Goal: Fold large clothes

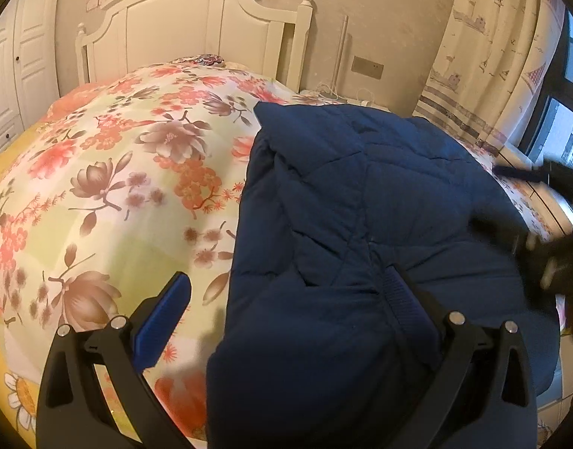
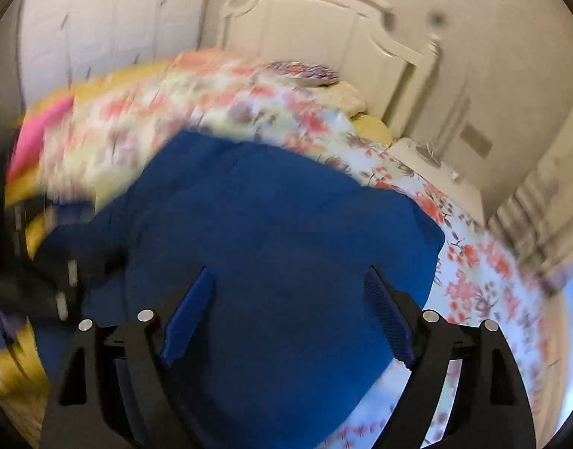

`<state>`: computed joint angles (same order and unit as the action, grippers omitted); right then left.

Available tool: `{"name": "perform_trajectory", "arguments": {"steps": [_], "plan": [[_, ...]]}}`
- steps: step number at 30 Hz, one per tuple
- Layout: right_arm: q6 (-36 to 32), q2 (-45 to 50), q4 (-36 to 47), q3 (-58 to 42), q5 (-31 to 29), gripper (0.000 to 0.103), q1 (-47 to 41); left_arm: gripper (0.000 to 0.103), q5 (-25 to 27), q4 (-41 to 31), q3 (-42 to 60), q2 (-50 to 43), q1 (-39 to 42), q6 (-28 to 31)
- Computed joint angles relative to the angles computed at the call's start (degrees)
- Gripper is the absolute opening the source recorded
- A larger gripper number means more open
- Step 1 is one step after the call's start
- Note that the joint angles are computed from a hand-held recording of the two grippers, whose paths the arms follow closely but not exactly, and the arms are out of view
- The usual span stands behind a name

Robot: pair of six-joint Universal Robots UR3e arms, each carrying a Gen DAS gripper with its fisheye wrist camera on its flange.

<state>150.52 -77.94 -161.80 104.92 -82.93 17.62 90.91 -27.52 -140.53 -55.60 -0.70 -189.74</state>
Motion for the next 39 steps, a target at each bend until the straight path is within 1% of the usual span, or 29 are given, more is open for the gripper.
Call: {"name": "perform_trajectory", "arguments": {"steps": [2,3,4,6,7,8,9,10,11,12,13,14,15,16,19,21,22,23,24,25,28,31,33,35,36,37,39], "plan": [[1.2,-3.0,3.0,1.7,3.5,0.081,-2.7,0.101,0.8,0.6,0.0,-0.5,-0.7,-0.5],[1.0,-5.2,2.7,3.4,4.1,0.081,-3.4,0.101,1.4,0.7,0.2,-0.8,-1.2,-0.9],[0.5,-8.0,0.8,6.5,5.1,0.081,-4.0,0.101,1.9,0.7,0.4,-1.0,-1.5,-0.9],[-2.1,-15.8,-2.4,15.4,10.3,0.081,-6.5,0.101,1.6,0.6,0.3,-0.9,-1.3,-0.9],[-3.0,-17.3,-3.3,17.9,10.8,0.081,-6.5,0.101,1.4,0.7,0.3,-0.8,-1.1,-0.9],[-4.4,-18.7,-5.1,21.8,9.9,0.081,-6.2,0.101,1.1,0.8,0.1,-0.8,-0.9,-0.8],[-4.0,-18.4,-8.1,24.2,9.0,0.079,-5.7,0.101,1.1,0.8,0.0,-0.6,-0.9,-0.8],[-3.1,-18.6,-10.5,27.0,10.9,0.079,-7.3,0.101,1.3,1.2,-0.2,-0.8,-1.1,-0.7],[-2.0,-19.2,-9.0,28.0,14.9,0.080,-10.1,0.101,2.0,1.7,-0.3,-1.0,-1.7,-0.9],[-2.0,-20.2,-6.2,28.0,17.5,0.080,-12.2,0.101,3.3,2.5,-0.2,-1.8,-2.9,-1.6],[-2.3,-20.8,-3.2,27.0,18.7,0.081,-13.1,0.101,4.5,3.1,0.0,-2.5,-3.9,-2.2],[-2.9,-21.7,-0.8,26.0,18.2,0.081,-13.0,0.101,5.2,3.3,0.2,-3.0,-4.5,-2.6],[-3.0,-23.2,1.1,24.8,16.3,0.081,-11.8,0.101,6.2,3.3,0.6,-3.5,-5.2,-2.8],[-3.0,-24.3,1.4,24.7,15.9,0.080,-11.6,0.101,6.8,3.2,0.9,-3.8,-5.6,-2.8],[-4.6,-27.7,-2.0,27.6,17.1,0.081,-11.5,0.101,6.5,3.1,0.9,-3.7,-5.3,-2.8],[-4.8,-24.9,-2.9,27.8,16.2,0.081,-10.3,0.101,6.6,3.1,0.8,-3.5,-5.4,-3.1],[-3.8,-23.1,-3.6,27.9,16.3,0.082,-10.3,0.101,7.4,3.4,0.9,-3.8,-6.0,-3.3],[-3.5,-22.4,-4.6,29.3,19.6,0.082,-12.5,0.101,8.8,4.1,1.0,-4.5,-7.2,-3.7],[-4.0,-22.5,-4.4,29.9,21.3,0.083,-13.8,0.101,9.7,4.5,1.1,-5.0,-8.0,-3.9],[-4.2,-22.7,-3.7,29.8,21.6,0.083,-14.1,0.101,10.5,4.6,1.4,-5.5,-8.7,-4.3],[-3.3,-22.6,-5.3,30.2,19.5,0.083,-12.8,0.101,10.9,4.7,1.5,-5.6,-9.0,-4.5],[-2.8,-22.3,-6.6,30.8,19.6,0.083,-12.8,0.101,11.0,4.9,1.2,-5.4,-9.2,-4.8],[-2.5,-22.0,-7.4,31.3,20.1,0.084,-13.2,0.101,11.6,2.0,2.6,-5.0,-9.9,-5.6],[-2.3,-21.7,-7.8,31.5,20.0,0.084,-13.5,0.101,13.9,-8.9,10.4,-5.3,-12.2,-6.1],[-2.3,-21.6,-7.8,31.5,20.2,0.084,-13.6,0.099,14.5,-11.6,13.3,-5.6,-13.0,-5.3],[-2.2,-21.4,-7.9,31.5,20.4,0.084,-13.6,0.099,15.6,-13.1,17.1,-6.1,-14.6,-3.9],[-1.7,-20.8,-8.3,31.3,20.5,0.085,-13.4,0.100,18.0,-12.3,23.0,-8.8,-17.1,-1.5]]}}
